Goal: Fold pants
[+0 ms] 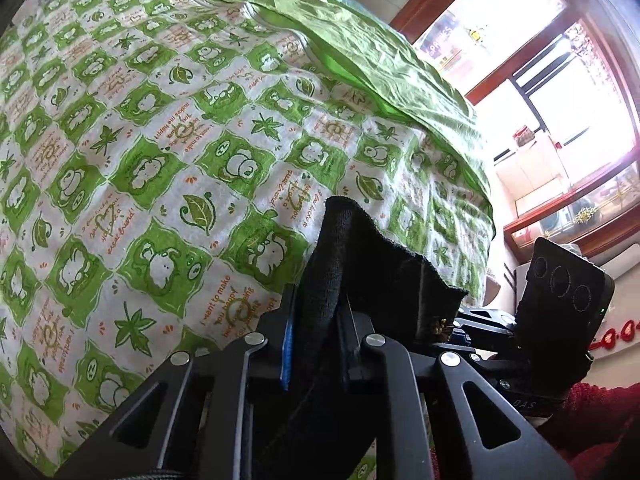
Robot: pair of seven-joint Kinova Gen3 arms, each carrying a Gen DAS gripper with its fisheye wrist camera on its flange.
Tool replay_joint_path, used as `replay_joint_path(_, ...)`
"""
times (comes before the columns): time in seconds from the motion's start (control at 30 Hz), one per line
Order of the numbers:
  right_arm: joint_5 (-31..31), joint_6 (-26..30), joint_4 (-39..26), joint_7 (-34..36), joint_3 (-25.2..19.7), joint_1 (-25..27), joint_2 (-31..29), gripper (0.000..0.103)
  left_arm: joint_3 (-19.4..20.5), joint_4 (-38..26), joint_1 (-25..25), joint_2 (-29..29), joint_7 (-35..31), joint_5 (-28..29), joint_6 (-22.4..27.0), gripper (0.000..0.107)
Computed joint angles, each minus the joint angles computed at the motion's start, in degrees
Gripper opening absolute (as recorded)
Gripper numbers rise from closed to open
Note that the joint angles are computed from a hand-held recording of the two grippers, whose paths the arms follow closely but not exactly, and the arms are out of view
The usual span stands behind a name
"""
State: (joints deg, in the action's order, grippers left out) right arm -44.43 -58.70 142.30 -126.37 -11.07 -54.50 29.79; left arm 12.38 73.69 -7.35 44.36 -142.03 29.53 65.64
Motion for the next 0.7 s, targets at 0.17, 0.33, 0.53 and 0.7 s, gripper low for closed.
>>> replay_joint_path(0.17, 6.25, -3.76, 0.39, 3.14, -0.30, 0.09, -2.26, 0.013, 1.76, 5.48, -5.67, -4.42, -5.20, 5.64, -0.01, 0.015)
replay_joint_path(0.33, 11.26, -2.69, -2.38, 8.56, -1.27, 1.42, -3.75, 0.013, 0.76, 11.09, -11.24, -9.66, -11.78, 11.78, 1.03, 0.015)
replay_joint_path(0.53, 20.17, 2.93, -7.67, 11.86, -2.44, 4.62, -3.60, 0.013, -2.76, 16.98, -16.74, -14.32, -19.01, 17.65, 3.51, 0.014)
replay_joint_path(0.7, 25.16, 9.70, -12.87, 13.47, -3.04, 6.42, -2.42, 0.013, -6.44, 21.71, -20.46, -16.30, -24.38, 21.26, 4.16, 0.006)
